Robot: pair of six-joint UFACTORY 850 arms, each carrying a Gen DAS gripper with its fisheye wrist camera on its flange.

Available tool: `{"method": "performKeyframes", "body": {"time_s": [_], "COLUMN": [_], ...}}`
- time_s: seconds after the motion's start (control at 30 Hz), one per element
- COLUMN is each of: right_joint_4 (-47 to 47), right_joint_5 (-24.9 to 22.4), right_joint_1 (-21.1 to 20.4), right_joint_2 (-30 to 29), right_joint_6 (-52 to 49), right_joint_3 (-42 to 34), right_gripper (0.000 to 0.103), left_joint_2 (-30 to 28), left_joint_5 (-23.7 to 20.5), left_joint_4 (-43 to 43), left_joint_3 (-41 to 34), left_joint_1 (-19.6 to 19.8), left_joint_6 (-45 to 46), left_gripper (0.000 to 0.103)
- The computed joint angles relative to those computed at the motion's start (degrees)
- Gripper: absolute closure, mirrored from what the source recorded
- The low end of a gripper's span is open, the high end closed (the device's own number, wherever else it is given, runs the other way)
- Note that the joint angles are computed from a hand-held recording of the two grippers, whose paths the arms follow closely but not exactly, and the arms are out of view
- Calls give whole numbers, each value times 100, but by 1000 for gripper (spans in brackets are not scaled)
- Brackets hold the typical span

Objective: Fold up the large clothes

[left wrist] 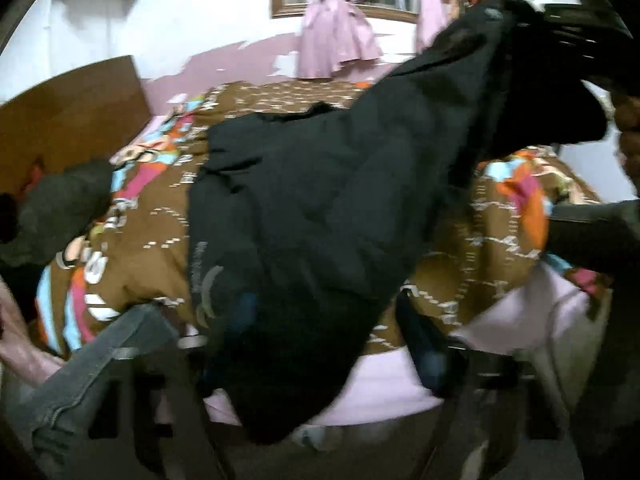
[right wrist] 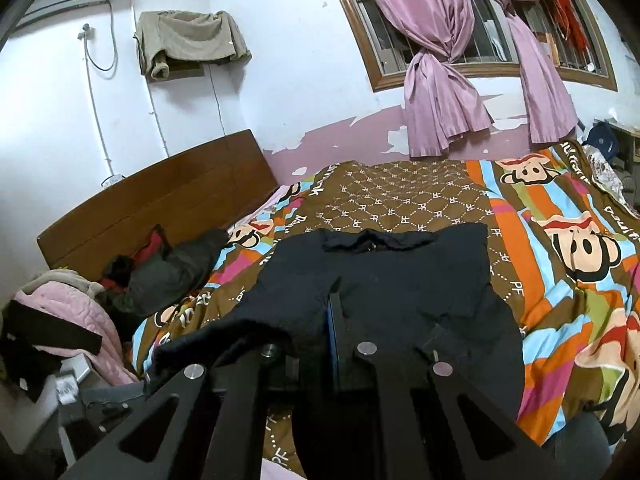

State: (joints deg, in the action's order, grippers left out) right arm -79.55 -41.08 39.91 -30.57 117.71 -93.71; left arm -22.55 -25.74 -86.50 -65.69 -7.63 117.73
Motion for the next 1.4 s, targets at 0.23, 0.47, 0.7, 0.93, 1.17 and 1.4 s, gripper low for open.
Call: {"method": "performKeyframes", "body": {"time_s": [0.23, 0.47, 0.7, 0.93, 1.17, 1.4], "right_joint_4": [-1010, -1092, -762, -39, 808, 2262], "right_joint_5": [-117, -103, -171, 41, 318, 594], "right_joint_1": [283, 662, 726, 155, -521, -1278], "right_joint_2": [486, 935, 1018, 647, 34, -800], "right_joint_6": [1254, 1095, 457, -899, -2478, -4154], "right_joint_3": [961, 1336, 1157, 539, -449, -1648], "right_gripper": [95, 95, 95, 95, 95, 94], "left_joint_2": [327, 649, 1123, 798, -28, -1510], "left_joint_5": [-370, -1153, -1716, -1534, -573, -310], "left_joint_4": [-2282, -1679, -1205, -891, -1133, -18], "left_joint_3": [454, 324, 328, -340, -1359, -3444], "left_joint_1": [222, 701, 944, 697, 162, -139], "left_joint_6": [2292, 1602, 1195, 881, 1524, -253], "left_gripper": [97, 98, 98, 98, 98, 98]}}
